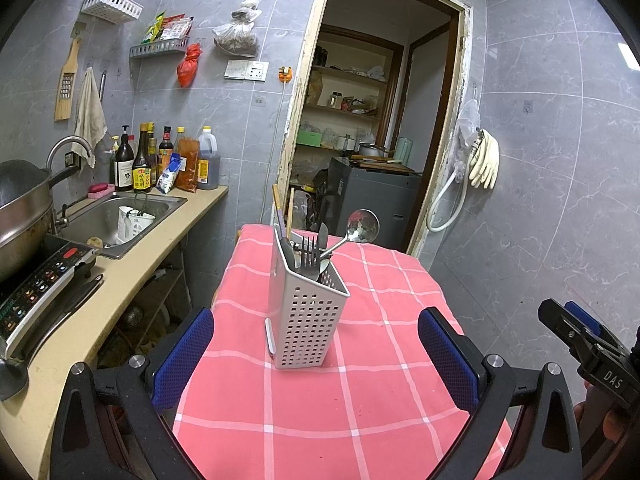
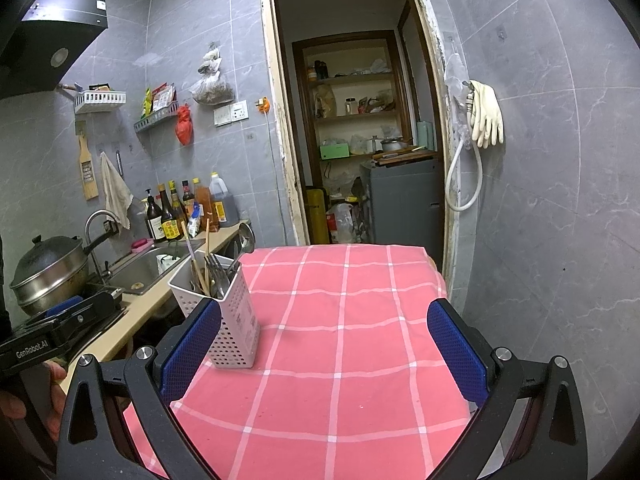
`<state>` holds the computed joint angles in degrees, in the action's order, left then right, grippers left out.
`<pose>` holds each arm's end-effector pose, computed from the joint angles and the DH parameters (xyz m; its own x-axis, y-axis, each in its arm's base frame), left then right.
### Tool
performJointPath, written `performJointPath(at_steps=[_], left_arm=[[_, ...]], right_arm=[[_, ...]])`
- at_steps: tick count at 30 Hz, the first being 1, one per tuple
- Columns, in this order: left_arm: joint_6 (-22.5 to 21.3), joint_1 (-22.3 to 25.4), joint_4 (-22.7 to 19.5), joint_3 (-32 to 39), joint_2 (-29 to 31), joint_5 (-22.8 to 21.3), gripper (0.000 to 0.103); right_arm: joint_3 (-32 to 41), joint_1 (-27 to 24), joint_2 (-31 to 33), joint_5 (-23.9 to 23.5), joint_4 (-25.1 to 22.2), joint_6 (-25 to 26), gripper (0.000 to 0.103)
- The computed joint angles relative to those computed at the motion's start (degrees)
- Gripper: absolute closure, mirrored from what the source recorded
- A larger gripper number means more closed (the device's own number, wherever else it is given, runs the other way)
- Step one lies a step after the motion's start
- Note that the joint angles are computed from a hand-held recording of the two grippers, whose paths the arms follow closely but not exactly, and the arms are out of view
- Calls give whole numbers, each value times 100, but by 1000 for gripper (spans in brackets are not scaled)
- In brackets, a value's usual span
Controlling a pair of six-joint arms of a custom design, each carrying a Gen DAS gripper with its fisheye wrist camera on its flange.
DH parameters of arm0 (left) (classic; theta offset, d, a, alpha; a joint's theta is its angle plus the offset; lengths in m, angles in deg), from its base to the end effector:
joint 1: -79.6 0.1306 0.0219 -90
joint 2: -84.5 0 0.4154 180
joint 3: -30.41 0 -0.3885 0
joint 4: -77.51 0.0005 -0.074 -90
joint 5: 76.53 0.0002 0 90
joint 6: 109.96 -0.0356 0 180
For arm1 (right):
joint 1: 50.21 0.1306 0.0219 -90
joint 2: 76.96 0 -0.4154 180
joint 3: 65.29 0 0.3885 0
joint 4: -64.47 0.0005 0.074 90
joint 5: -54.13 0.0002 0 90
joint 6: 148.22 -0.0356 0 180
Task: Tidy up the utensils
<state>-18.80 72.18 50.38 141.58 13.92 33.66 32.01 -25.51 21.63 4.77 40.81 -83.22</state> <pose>0.6382 -0.0960 0.4880 -0.4337 0.0373 -0.9003 0.4217 0.8914 -0.1662 0.5222 0.2141 0.4898 -0.2546 0.2359 -0.9378 0.3608 0.9229 0.1342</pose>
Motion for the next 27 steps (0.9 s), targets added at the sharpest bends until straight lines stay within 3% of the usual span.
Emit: performJointPath(at_steps=[27], left_arm=[[-57,-10,59,-307,-92,-202,0]], right_arm=[[40,8,18,2,-52,-27,2]])
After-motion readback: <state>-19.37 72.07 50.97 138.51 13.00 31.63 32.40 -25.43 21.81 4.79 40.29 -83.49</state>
